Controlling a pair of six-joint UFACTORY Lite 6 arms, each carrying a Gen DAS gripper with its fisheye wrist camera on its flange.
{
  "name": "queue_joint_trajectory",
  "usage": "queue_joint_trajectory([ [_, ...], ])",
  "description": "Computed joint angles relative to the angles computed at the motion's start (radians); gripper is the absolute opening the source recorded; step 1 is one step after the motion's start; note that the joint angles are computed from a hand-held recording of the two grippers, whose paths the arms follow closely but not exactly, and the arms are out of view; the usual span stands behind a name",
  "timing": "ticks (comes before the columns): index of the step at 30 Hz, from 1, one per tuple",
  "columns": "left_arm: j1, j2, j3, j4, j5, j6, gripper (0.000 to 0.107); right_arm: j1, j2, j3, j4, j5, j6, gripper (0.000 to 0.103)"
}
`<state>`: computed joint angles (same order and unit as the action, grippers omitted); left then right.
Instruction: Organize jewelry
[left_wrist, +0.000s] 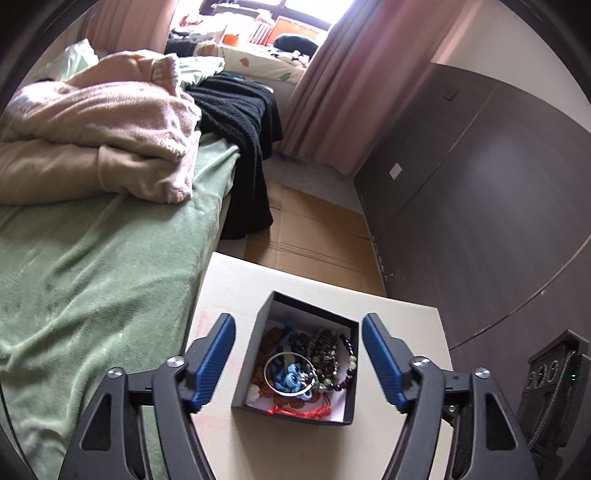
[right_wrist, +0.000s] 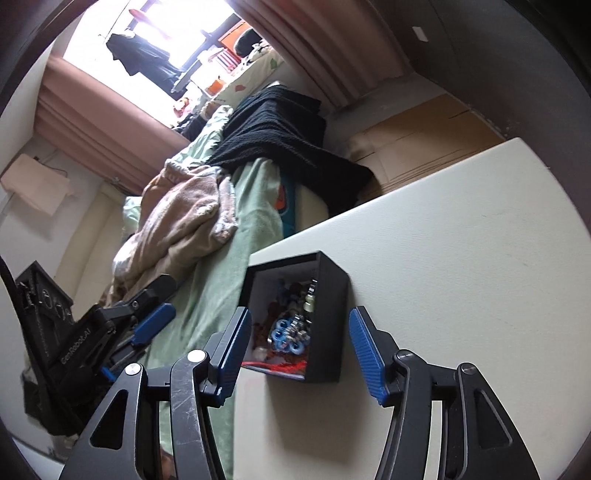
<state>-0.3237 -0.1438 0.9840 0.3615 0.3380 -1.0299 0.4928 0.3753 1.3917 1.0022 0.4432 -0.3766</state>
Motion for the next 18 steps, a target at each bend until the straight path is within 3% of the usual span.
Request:
queue_joint_trajectory([
  [7,-0.247,-0.058,-0.016,0.516,0.177,-0.499,0.088,-0.018,-0.179,-0.139,-0.129,-0.040,0.103,0.056],
  [11,-0.343,-0.078,-0.022,0.621,0.252,-0.610,0.096,-0.078,-0.282,-0.218,-0.112,-0.046,0.090,0.058],
  [18,-0.480,-0.092,-0.037,0.770,0.311,-0.771,0.101,-0.162,-0.452,-0.329,-0.161,-0.044,0.125,0.074],
])
